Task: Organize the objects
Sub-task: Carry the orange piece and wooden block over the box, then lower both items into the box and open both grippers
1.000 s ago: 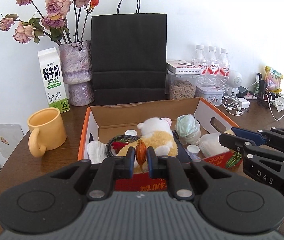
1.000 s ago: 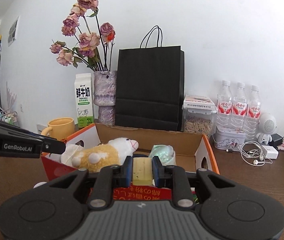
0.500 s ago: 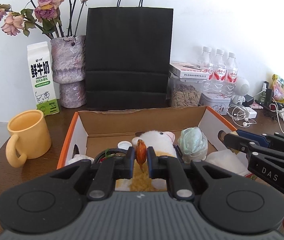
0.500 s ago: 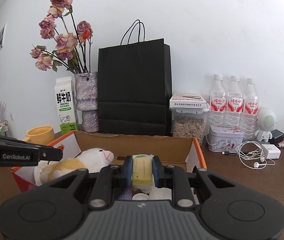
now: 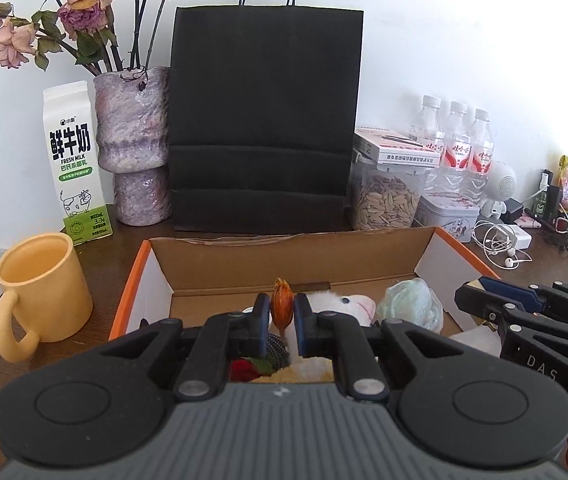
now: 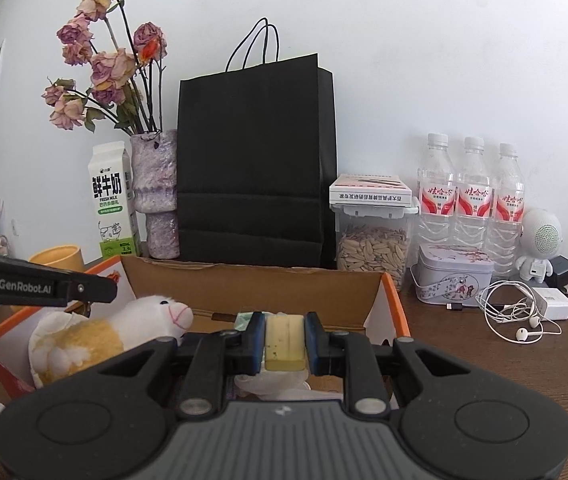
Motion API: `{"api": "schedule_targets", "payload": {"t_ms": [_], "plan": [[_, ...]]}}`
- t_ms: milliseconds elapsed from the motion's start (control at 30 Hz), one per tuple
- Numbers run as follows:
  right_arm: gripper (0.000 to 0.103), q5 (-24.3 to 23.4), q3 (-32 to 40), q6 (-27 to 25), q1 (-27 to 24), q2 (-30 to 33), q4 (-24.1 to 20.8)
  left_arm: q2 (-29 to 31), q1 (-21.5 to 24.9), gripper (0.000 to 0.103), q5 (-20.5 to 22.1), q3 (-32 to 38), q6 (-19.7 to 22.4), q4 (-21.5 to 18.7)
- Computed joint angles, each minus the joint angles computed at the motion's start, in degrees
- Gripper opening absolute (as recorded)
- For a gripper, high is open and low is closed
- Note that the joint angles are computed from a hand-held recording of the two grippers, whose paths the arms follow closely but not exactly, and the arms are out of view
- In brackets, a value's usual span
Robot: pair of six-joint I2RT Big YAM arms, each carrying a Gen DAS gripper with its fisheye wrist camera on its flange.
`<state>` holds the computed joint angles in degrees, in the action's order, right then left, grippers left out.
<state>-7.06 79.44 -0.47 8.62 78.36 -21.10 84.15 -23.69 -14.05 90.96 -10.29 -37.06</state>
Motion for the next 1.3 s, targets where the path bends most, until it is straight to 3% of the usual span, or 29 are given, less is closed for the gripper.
{"api": "schedule_targets", "payload": {"t_ms": [233, 333, 400, 467, 500, 567, 633, 1300], "plan": [[0.02, -0.3, 0.2, 0.0, 0.0, 0.2, -1.1, 0.3, 0.0, 0.014, -0.3, -0.2, 0.0, -0.1], [0.021, -0.1, -0.1, 0.3, 0.1, 0.0, -1.1, 0.1, -0.1, 0.021, -1.0, -0.6, 0.1, 0.4], [0.032, -0.4, 0.0, 0.9, 0.0, -0.2, -1.4, 0.0, -0.1, 0.038, -1.3, -0.7, -0.3, 0.6], [0.06, 0.0, -0.2, 1.3, 0.0, -0.4, -1.0, -0.1, -0.1, 0.056, -1.7, -0.9, -0.4, 1.0], [0.065, 0.1, -0.4, 1.3, 0.0, -0.5, -0.8, 0.0, -0.1, 0.06, -1.9, -0.8, -0.5, 1.0], [0.08, 0.6, -0.6, 1.3, 0.1, -0.6, -0.4, 0.0, -0.1, 0.09, -2.4, -0.9, -0.9, 1.3], [0.09, 1.0, -0.8, 1.2, 0.3, -0.8, -0.1, -0.2, -0.2, 0.103, -3.4, -1.2, -0.9, 1.9], [0.093, 2.3, -1.8, 0.7, 1.1, -1.8, 0.4, -1.5, -0.7, 0.103, -4.6, -2.1, -2.3, 1.1]]}}
